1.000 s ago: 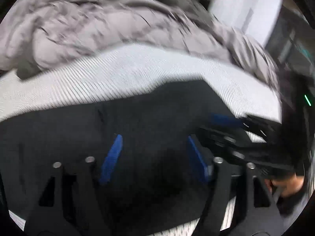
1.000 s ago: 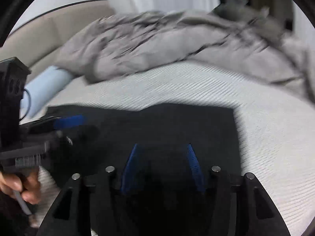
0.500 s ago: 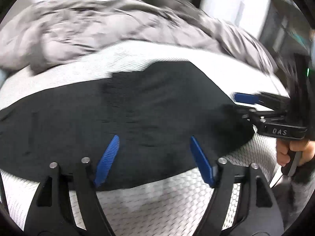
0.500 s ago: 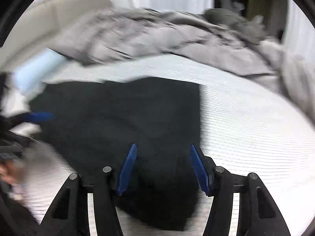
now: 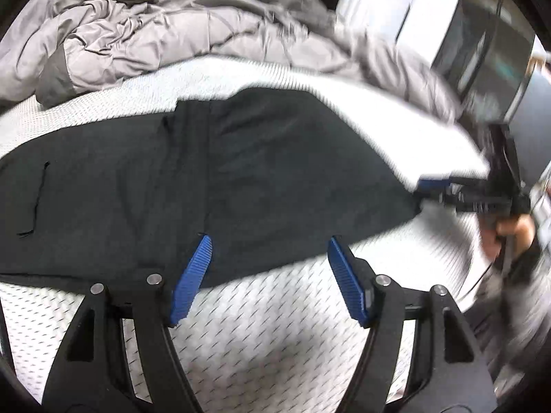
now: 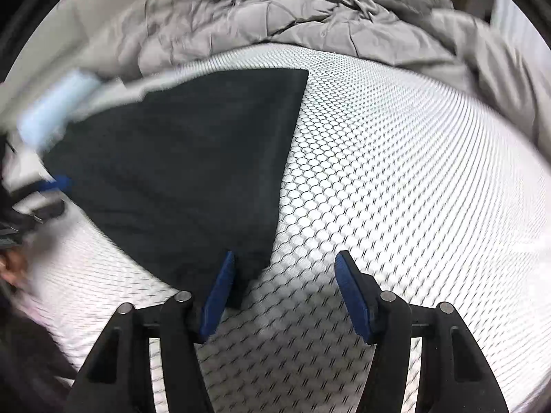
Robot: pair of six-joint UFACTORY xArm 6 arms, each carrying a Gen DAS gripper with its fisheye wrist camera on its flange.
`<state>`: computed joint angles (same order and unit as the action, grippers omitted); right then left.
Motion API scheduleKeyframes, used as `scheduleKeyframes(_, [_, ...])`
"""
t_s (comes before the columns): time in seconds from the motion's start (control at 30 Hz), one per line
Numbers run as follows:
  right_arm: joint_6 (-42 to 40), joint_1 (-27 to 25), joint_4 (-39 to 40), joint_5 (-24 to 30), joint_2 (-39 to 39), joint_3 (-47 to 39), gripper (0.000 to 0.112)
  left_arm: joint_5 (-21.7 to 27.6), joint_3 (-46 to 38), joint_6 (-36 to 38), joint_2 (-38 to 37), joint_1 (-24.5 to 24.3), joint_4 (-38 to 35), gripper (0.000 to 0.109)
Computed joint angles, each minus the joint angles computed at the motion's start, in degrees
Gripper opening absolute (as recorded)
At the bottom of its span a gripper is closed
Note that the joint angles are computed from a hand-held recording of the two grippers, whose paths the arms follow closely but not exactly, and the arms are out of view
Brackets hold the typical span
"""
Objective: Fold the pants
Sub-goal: 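Grasp the black pants edge with the left gripper and lift it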
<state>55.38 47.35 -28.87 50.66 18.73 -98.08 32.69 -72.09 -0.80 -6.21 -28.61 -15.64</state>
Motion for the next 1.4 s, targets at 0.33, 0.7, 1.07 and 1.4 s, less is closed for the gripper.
scheduleKeyframes(0.33, [6.27,-3.75,11.04,-20.51,6.5,-0.17,0.034,-0.67,-3.62,-8.78,3.44,2.24,-1.03,0.067])
scheduleKeyframes(0.7, [8.29,-5.05,4.92,-19.76,-5.05,11.14,0.064,-3.91,15.61,-26.19,-9.99,23.0,-3.15,0.07])
scheduleKeyframes(1.07, [4.52,-4.72,6.5,-20.98,0.33,5.49,0.065,-9.41,7.91,-30.06,-5.46,25.02,3.3,0.001])
scheduleKeyframes(1.4, [12.75,-5.24,-0.79,-25.32,-4.32,8.92,0.066,2.47,-27.84,-17.01,13.5,-2.14,15.67,0.02])
